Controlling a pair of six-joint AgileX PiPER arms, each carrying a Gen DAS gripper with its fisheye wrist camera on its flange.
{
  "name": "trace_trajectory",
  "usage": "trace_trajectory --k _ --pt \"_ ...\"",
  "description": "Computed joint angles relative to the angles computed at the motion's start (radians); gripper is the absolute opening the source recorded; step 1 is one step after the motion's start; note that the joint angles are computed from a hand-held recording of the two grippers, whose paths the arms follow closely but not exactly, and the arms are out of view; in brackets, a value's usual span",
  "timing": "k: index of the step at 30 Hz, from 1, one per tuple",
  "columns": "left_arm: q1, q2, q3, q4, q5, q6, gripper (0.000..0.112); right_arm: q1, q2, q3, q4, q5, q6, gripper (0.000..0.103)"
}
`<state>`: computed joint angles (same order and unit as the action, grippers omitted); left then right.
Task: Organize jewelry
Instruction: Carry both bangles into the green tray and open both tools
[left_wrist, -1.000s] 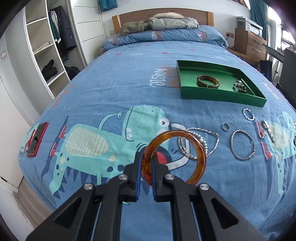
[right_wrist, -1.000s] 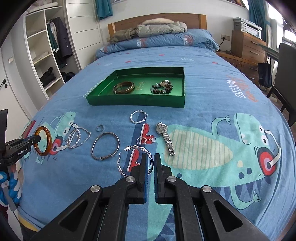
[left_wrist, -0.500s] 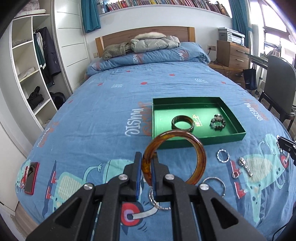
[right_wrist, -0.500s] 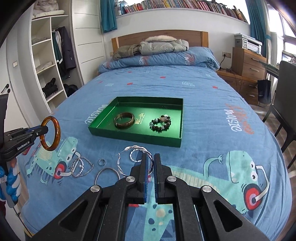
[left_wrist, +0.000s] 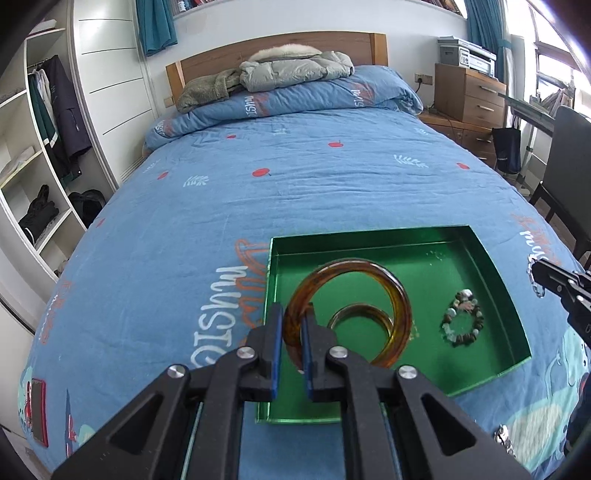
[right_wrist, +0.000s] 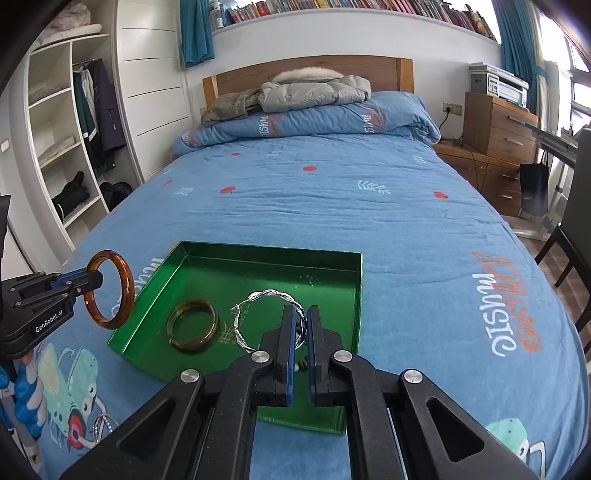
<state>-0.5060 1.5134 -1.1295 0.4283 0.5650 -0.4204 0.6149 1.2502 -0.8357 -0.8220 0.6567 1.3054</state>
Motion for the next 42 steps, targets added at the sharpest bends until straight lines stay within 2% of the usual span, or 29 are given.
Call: trace_trajectory --k 2,7,11,17,28,33,36,42 --pt "0.002 0.09 -0.071 -0.008 0.007 0.008 0.008 -0.089 0.073 -0.024 0.037 -0.09 -0.061 0.006" --pt "0.021 0.282 -0.239 -0.112 0.051 0.09 0.009 -0.203 0.236 -0.097 0.146 -0.187 -0.207 0.006" --pt "0.044 0.383 -0.33 -0.201 0.092 0.147 0.009 -0.236 0.342 -0.162 0.243 -0.183 -0.329 0.005" --pt "0.078 0.446 -0.389 -0.289 0.126 0.192 0.009 -0.239 0.441 -0.237 0.308 -0.118 -0.422 0.005" --pt "0.095 0.516 -0.48 -0.327 0.208 0.234 0.013 -0.251 0.456 -0.236 0.327 -0.095 -0.437 0.006" --pt "0.098 0.512 -0.476 -0.336 0.206 0.259 0.013 -0.257 0.448 -0.228 0.327 -0.111 -0.418 0.013" --pt "0.112 0.485 -0.456 -0.382 0.202 0.298 0.013 -0.249 0.41 -0.199 0.305 -0.123 -0.384 0.016" --pt "0.133 0.336 -0.363 -0.431 0.191 0.356 0.013 -0.192 0.277 -0.156 0.256 -0.073 -0.306 0.025"
